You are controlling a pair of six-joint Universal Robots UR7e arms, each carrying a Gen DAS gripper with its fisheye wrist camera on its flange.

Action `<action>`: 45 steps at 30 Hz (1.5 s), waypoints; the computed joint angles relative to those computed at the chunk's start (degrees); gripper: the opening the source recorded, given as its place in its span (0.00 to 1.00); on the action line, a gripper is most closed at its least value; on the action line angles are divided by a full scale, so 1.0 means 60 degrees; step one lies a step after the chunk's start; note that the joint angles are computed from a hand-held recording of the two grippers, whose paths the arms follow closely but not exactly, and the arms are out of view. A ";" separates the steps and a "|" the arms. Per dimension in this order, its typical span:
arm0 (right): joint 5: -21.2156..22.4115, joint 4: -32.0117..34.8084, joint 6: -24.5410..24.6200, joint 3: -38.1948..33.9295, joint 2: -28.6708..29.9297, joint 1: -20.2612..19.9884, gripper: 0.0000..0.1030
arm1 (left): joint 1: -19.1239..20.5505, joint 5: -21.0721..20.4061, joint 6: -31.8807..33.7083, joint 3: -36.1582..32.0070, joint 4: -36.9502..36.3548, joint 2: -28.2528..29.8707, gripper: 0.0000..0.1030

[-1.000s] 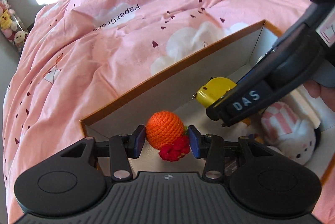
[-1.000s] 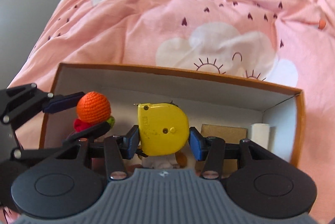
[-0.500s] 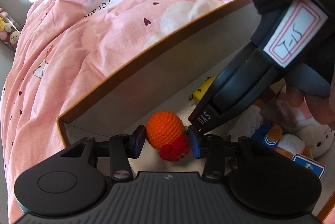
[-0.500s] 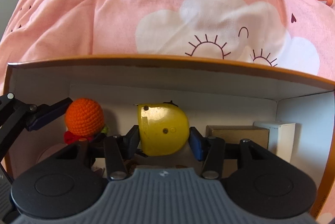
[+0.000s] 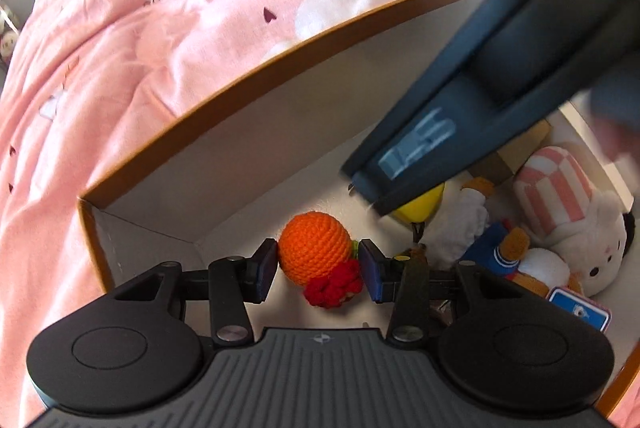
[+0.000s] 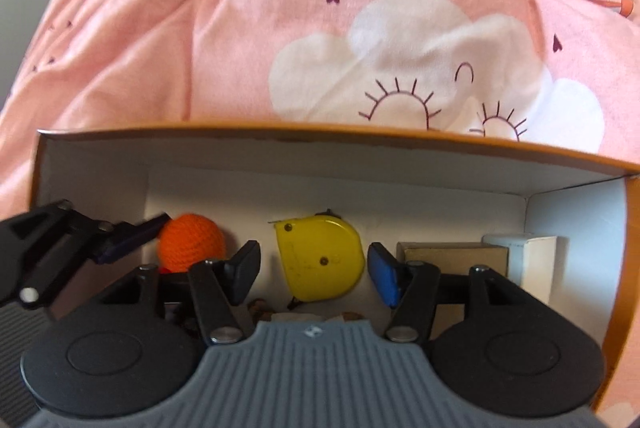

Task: Organize objects
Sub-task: 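Lower the ball and tape measure into the box and open both tools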

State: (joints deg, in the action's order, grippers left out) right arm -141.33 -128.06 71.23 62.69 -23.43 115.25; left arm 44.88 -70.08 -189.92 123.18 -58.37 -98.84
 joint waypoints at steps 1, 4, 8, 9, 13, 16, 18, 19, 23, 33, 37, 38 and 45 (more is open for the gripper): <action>-0.0099 -0.0215 -0.0049 0.0082 -0.0038 0.0078 0.58 | -0.0036 0.0046 -0.0195 0.0033 0.0036 -0.0041 0.49; -0.0450 -0.0341 -0.0013 0.0182 -0.0125 0.0282 0.53 | -0.0181 0.0319 -0.0770 0.0125 0.0189 -0.0176 0.49; -0.0752 -0.0361 0.0244 0.0549 -0.0310 0.0510 0.50 | 0.0033 0.0460 -0.0492 0.0144 0.0099 -0.0286 0.49; -0.0815 -0.0397 0.0310 0.0681 -0.0360 0.0559 0.50 | 0.0088 0.0482 -0.0427 0.0152 0.0068 -0.0303 0.49; -0.0956 -0.0460 0.0468 0.1000 -0.0497 0.0700 0.50 | 0.0154 0.0605 -0.0609 0.0154 0.0144 -0.0359 0.50; -0.0984 -0.0460 0.0479 0.1107 -0.0532 0.0756 0.50 | 0.0200 0.0715 -0.0757 0.0129 0.0252 -0.0400 0.50; -0.0978 -0.0491 0.0461 0.1177 -0.0558 0.0778 0.50 | 0.0266 0.0817 -0.0738 0.0080 0.0339 -0.0405 0.50; -0.0968 -0.0518 0.0439 0.1212 -0.0569 0.0789 0.50 | 0.0311 0.0885 -0.0687 0.0048 0.0375 -0.0402 0.50; -0.0975 -0.0441 0.0548 0.1291 -0.0608 0.0832 0.50 | 0.0530 0.1079 -0.0521 -0.0119 0.0479 -0.0287 0.50; -0.0883 -0.0325 0.0881 0.1498 -0.0707 0.0844 0.50 | 0.0790 0.1274 -0.0527 -0.0372 0.0669 -0.0082 0.49; -0.0814 -0.0419 0.0829 0.1540 -0.0699 0.0821 0.50 | 0.0807 0.1303 -0.0503 -0.0403 0.0563 0.0004 0.52; -0.0791 -0.0437 0.0818 0.1545 -0.0696 0.0810 0.50 | 0.0828 0.1313 -0.0436 -0.0410 0.0515 0.0014 0.53; -0.0766 -0.0545 0.0748 0.1579 -0.0700 0.0795 0.50 | 0.0812 0.1199 -0.0581 -0.0660 0.0509 0.0291 0.66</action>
